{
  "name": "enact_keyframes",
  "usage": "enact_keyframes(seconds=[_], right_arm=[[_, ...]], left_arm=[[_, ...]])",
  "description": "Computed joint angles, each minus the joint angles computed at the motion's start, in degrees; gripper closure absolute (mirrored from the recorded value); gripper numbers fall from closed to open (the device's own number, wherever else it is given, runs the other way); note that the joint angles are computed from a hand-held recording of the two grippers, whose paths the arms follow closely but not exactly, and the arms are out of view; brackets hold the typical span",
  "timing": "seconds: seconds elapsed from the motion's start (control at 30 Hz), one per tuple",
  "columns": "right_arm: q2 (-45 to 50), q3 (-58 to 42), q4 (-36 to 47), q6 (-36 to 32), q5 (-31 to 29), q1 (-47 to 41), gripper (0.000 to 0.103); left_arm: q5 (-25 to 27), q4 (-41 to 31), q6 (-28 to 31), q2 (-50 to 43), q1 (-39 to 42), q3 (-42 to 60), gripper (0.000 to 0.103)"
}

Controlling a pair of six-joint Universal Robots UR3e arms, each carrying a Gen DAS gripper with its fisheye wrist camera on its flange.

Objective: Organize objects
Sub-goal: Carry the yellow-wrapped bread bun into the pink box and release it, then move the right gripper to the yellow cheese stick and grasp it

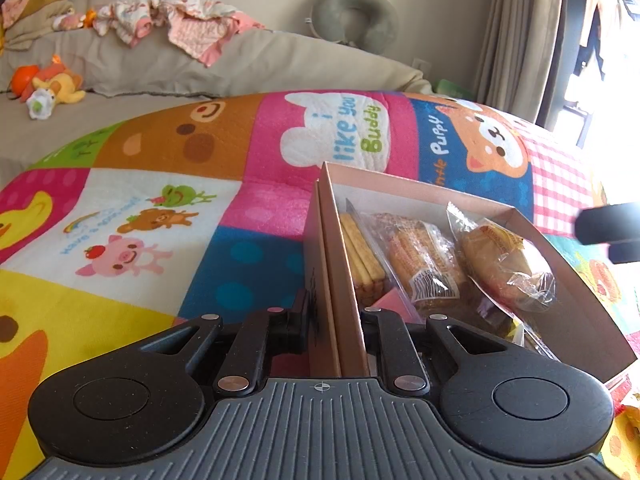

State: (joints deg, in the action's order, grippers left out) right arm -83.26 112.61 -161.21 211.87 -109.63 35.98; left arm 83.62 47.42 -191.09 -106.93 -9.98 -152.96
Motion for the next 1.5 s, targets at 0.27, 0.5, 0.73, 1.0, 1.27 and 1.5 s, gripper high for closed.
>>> enact_keyframes(seconds=[0.27,0.5,0.73,1.0,1.27,1.5], right_arm=[[-26.5,19.7,12.6,9.6,-15.5,10.2,0.017],[-43.1,31.2,36.0,38.4,-20.9,22.8,0.017],[-33.1,32.3,36.2,57.6,-23.5,35.0,0.017],[-25.3,30.3,29.1,45.9,-24.9,31.3,0.020],[-27.3,32.5,18.7,43.1,-21.3,33.1,0.023],[-25.4,31.1,22.0,43.1,-22.8,30.6,0.023]], left_arm=[[0.0,0.0,0.0,0.0,0.0,0.0,0.086],[-0.1,0.6,0.1,-0.3,0.1,-0.2,0.086],[-0.1,0.5,0.1,-0.3,0.2,-0.2,0.086],[-0.1,0.5,0.2,-0.3,0.2,-0.2,0.086],[-0.1,0.5,0.2,-0.3,0.2,-0.2,0.086],[-0.1,0.5,0.2,-0.4,0.1,-0.2,0.086]])
